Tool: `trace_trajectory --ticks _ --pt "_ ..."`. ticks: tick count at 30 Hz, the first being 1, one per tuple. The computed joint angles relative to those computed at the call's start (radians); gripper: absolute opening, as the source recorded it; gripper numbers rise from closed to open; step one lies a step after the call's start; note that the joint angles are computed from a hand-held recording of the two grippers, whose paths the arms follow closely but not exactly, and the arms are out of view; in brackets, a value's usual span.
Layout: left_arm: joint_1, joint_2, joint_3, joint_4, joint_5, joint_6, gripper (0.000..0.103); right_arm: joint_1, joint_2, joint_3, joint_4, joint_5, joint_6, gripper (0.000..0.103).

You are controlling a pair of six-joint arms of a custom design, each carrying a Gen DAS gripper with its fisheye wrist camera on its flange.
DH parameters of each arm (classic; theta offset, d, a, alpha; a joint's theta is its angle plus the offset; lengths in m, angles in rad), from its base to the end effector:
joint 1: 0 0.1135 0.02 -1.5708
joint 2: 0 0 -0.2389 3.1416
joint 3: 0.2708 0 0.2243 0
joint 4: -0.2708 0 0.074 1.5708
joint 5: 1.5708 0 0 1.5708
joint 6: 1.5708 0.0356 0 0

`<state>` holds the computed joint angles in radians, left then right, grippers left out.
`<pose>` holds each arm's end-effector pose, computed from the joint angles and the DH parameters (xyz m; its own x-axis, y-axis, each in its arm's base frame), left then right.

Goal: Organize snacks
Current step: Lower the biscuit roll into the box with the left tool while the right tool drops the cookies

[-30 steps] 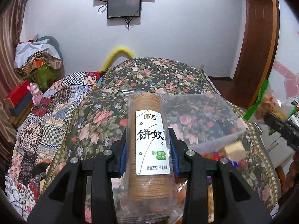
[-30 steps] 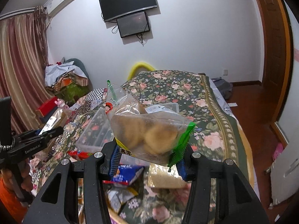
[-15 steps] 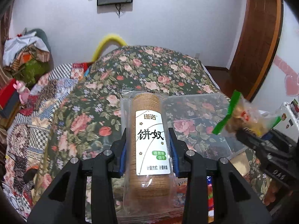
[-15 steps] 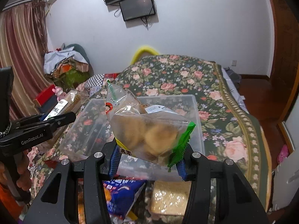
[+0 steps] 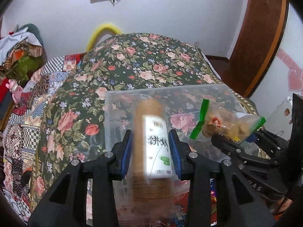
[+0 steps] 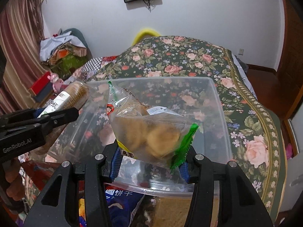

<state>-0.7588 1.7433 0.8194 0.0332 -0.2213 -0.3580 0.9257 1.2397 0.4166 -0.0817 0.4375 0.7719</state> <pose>0.2285 -0.2059 0.1280 -0.7286 0.2197 -0.6488 0.3372 0.9395 -0.0605 0.1317 0.1499 0.1382 -0.7338 0.0756 -0.6751 -0.0761 0.9784 0.1922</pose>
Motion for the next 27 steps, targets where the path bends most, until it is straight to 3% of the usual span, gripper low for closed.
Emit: trace_trajectory --ticks 7,9,16,27 --pt "-0.010 -0.063 -0.018 -0.029 -0.024 -0.005 0.038 0.044 -0.007 0.023 -0.065 0.038 0.026 0.056" --pt "-0.023 -0.095 -0.037 -0.037 -0.044 -0.008 0.038 0.072 -0.030 0.036 -0.115 0.081 0.047 0.069" --pt "-0.092 -0.279 -0.141 -0.084 -0.111 -0.037 0.040 0.210 -0.149 0.078 -0.307 0.217 0.136 0.071" --pt "-0.316 -0.605 -0.290 -0.269 -0.282 -0.202 0.065 0.589 -0.124 0.249 -0.767 0.467 0.576 0.075"
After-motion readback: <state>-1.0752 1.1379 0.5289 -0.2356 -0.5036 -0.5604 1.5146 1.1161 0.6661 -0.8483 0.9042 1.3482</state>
